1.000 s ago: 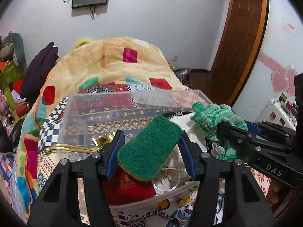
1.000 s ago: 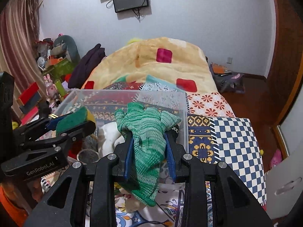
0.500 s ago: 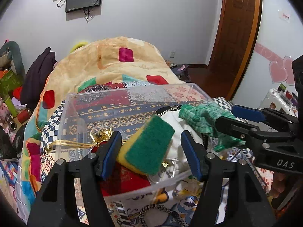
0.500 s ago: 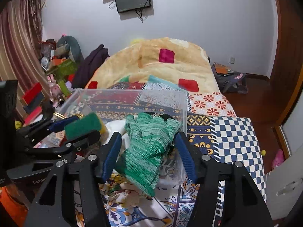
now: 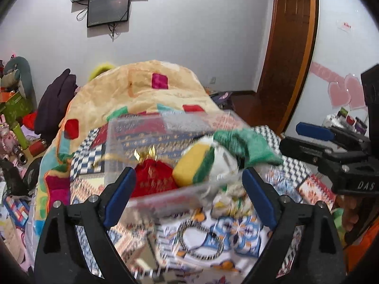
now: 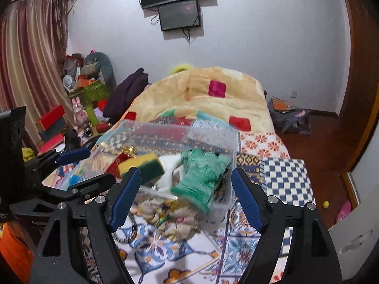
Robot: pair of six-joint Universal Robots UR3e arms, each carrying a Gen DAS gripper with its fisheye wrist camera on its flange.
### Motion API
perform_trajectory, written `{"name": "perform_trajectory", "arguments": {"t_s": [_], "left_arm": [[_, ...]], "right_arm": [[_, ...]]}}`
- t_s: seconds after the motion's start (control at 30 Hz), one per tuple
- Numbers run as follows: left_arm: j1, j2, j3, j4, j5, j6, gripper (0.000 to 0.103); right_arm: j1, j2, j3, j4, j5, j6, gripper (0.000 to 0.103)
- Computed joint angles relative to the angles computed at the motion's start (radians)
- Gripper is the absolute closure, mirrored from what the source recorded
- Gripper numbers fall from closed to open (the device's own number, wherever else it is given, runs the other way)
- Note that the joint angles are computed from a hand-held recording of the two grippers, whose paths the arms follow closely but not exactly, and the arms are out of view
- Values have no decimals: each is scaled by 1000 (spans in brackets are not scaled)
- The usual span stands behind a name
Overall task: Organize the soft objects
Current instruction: 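Grasp the beaded bracelet with the left tool while the right tool grasps the floral scrunchie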
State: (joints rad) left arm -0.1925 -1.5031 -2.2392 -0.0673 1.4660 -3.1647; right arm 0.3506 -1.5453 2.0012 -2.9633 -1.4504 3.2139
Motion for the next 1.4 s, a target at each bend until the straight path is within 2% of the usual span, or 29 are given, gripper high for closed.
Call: {"name": "perform_trajectory", "arguments": {"t_s": [0.2,0.37,0.43,0.5,0.73,0.87,0.93,0.97,1.03,1.07,1.23,1.4], "left_arm": [[25,38,-129,15,-39,-34,12],[15,-9,-164,59,-6,-45,14],[18,-27,-169,65,-5,-42,26],[20,-45,-167,61,-10,-39,32],[18,-117,-147,55,-16,-40,57],[0,-140,-136,64,6,-43,62],[6,-141,-143,72,-7,-39,74],[8,-142,-144,77,-10,-39,77],[11,-143,-150,87,-17,-41,91],[21,-148,-152,93,-27,-36,94],[54,-115,-186,102,-69,-31,97],[35,-50,-219,112,-43,-23,97]], "right_arm": [[28,48,22,20,-8,8,27],[-2,73,63,30,66,28,27],[-6,88,60,40,76,30,27],[5,108,46,52,67,32,27],[38,169,-6,91,30,24,45],[35,206,-30,119,40,20,60],[27,211,-30,122,61,15,74],[25,211,-27,120,71,12,78],[26,203,-16,107,73,9,86],[28,200,-12,99,71,9,88],[39,165,29,49,64,-6,94],[38,90,98,9,72,-23,94]]}}
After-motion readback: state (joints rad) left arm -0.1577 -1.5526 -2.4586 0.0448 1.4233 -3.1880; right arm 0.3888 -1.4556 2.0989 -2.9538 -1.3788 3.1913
